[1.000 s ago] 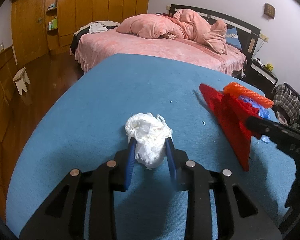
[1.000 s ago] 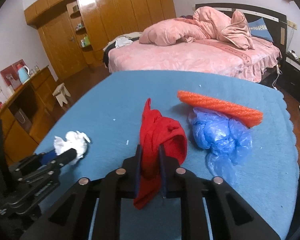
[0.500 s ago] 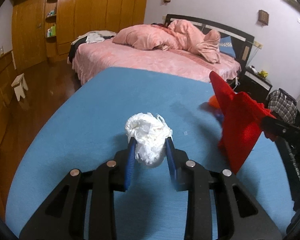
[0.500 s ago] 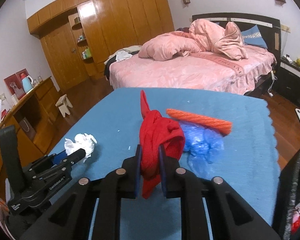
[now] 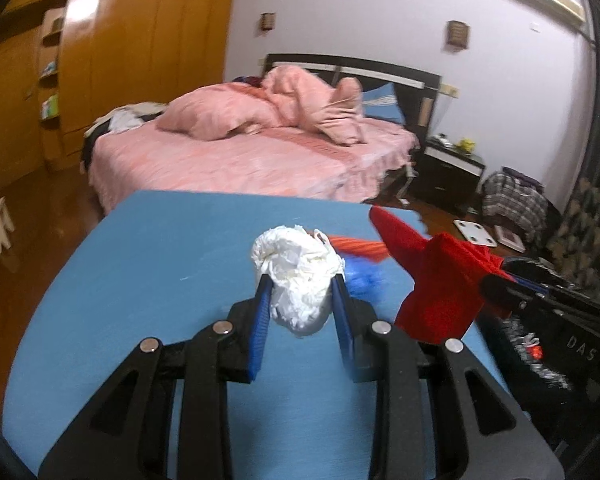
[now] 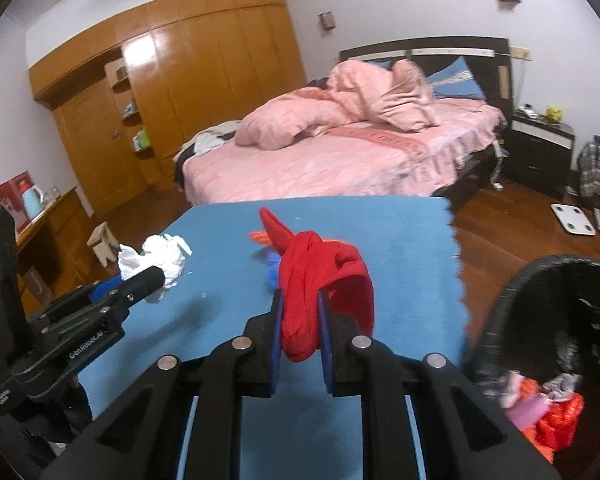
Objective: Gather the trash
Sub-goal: 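Lift and carry the white ball and red cloth over the bin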
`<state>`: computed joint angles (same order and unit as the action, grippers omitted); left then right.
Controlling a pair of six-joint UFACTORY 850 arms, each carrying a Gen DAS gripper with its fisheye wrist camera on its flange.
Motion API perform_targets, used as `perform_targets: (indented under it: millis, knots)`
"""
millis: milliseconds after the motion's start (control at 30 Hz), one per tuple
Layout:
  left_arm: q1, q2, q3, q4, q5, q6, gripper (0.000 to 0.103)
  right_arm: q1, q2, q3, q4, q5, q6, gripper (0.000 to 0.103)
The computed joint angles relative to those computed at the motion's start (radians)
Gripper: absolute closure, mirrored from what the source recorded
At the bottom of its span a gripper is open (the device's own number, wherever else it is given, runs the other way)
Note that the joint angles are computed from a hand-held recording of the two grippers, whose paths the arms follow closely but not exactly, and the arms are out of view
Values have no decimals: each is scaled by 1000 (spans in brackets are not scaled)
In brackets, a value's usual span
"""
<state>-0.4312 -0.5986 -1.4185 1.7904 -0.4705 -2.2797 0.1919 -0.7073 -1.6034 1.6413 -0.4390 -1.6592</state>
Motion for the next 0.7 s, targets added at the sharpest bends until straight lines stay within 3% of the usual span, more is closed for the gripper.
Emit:
perform_targets:
  millis: [333, 567, 700]
  knots:
    - [-64, -120, -205, -35, 89, 123, 74, -108, 47, 65, 133, 35, -110, 87]
    - [-107, -235, -396, -145, 156, 320, 74, -178, 49, 76, 181, 71, -153, 87]
    - [-125, -313, -526, -284, 201, 496, 74, -219, 47, 77, 203, 84, -172, 87]
